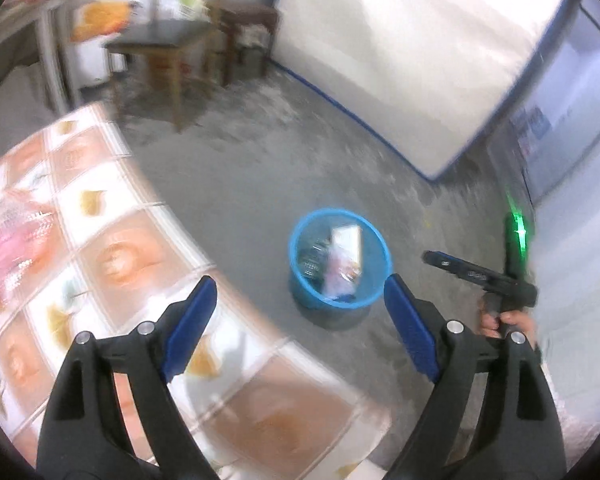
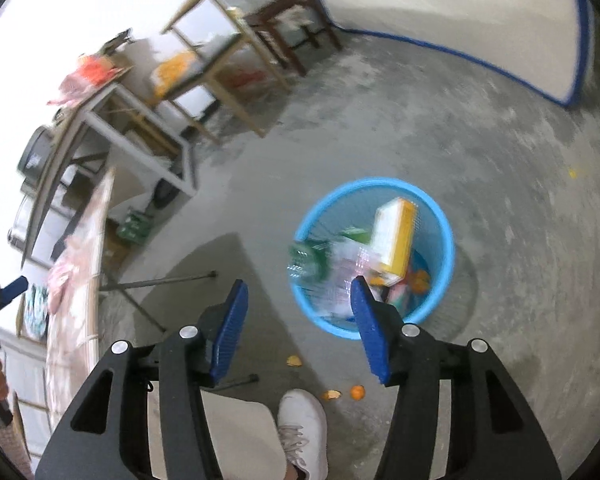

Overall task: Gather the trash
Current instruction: 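Move both tools back over the table toward the pink sponge and zip bag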

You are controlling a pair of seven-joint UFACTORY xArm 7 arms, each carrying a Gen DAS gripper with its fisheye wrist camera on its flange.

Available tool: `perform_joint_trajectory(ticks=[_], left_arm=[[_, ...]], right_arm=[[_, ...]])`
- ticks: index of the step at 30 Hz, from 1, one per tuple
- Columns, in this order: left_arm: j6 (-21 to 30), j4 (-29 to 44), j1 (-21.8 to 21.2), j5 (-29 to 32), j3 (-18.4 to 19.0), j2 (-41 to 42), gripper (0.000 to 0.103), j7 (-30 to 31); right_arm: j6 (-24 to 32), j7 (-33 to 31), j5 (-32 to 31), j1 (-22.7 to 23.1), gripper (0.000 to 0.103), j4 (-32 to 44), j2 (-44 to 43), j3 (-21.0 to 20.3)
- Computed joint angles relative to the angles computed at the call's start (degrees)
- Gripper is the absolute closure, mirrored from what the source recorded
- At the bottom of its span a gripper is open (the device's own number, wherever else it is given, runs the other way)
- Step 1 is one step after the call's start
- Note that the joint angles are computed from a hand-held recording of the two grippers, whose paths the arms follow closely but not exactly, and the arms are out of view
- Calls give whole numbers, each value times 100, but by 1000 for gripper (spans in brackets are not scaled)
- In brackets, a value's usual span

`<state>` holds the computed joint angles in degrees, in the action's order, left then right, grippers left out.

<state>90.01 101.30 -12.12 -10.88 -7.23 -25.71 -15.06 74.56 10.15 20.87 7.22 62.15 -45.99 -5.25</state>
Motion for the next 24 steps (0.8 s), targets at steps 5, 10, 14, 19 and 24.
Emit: perform_joint_trajectory(ticks=[5, 10, 14, 19, 24], left_arm=[[52, -466, 266, 135, 516, -886, 20, 211], [11, -1067, 699, 403, 1000, -1781, 20, 368], [-50, -1432, 1053, 615, 1426, -2259, 20, 450], [-117, -1757, 1424, 815, 1816, -2638, 20, 494], [-137, -2089, 1746, 1157, 2064, -2939, 20, 684]], right_arm=[[72, 78, 252, 399, 47, 998, 543, 303], [178, 221, 569, 857, 46, 2140, 1327, 648], [188, 502, 1102, 1286, 46, 3024, 2123, 929], [197, 1030, 1579, 1763, 46, 4225, 3349, 1469], [62, 1957, 1528, 2220, 46, 5337, 4672, 2057]])
